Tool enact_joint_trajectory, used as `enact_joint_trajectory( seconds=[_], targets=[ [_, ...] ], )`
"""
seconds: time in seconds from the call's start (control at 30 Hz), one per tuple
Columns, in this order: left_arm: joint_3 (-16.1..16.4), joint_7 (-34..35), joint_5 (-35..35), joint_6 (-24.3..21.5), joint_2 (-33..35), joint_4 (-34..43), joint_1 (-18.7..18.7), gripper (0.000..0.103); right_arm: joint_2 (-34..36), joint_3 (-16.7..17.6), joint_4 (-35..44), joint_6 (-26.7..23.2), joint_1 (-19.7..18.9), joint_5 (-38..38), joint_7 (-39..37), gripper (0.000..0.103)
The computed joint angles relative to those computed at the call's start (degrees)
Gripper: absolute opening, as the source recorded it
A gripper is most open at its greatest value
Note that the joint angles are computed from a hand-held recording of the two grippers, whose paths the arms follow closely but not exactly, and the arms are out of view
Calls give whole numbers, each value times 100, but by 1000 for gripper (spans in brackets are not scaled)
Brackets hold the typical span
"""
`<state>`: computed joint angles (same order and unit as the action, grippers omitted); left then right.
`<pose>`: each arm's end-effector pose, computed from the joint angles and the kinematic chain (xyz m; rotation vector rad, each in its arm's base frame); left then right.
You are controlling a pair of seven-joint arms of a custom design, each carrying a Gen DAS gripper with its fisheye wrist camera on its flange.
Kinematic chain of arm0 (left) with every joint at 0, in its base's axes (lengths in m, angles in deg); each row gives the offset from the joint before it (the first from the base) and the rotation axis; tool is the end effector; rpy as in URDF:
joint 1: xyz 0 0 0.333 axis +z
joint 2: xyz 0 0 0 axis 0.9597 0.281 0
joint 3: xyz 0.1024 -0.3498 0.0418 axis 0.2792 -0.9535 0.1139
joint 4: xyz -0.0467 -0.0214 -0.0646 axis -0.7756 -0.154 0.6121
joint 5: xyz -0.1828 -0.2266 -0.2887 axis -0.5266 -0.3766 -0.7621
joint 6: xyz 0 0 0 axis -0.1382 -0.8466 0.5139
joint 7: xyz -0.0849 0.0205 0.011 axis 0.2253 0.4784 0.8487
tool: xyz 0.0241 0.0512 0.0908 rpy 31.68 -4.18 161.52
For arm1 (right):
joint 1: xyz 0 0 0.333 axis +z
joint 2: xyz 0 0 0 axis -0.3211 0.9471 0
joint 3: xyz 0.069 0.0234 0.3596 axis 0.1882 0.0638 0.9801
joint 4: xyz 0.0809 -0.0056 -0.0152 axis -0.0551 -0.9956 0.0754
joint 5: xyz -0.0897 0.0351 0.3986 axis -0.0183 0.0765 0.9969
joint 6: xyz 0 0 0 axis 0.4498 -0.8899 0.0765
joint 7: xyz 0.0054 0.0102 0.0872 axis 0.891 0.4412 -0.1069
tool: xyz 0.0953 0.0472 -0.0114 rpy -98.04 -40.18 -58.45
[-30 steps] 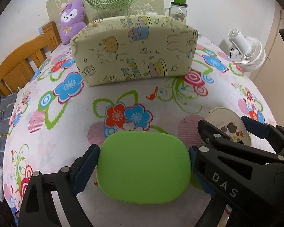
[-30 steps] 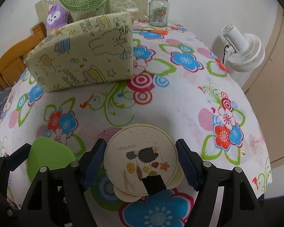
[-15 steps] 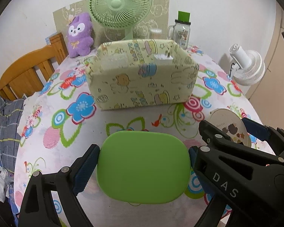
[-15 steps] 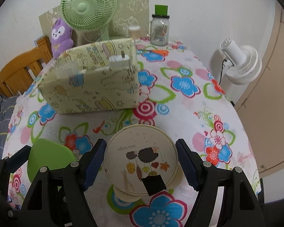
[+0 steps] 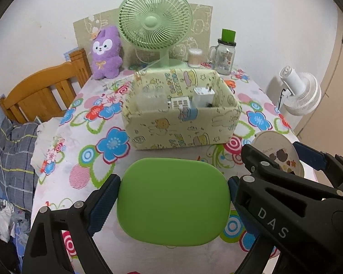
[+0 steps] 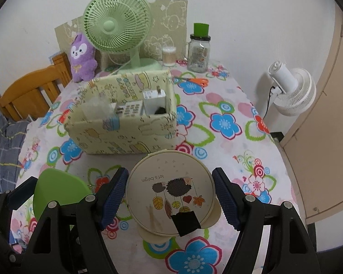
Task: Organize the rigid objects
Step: 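Carry the green lid and round coaster with both tools over the basket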
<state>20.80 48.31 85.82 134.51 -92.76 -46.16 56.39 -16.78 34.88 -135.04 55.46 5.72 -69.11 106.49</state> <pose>0.4355 -0.3272 0.5331 -1.6731 2.0056 -0.7175 0.4490 0.3424 0.5253 -1.7275 1.9649 -0.6614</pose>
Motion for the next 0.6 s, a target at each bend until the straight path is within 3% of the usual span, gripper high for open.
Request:
enact_joint_trajectory(
  seconds=[0.6],
  targets=[
    [-16,-85,-27,-573,-146,403,31,95,-5,21,480,-161,-4,108,-432,77]
  ],
)
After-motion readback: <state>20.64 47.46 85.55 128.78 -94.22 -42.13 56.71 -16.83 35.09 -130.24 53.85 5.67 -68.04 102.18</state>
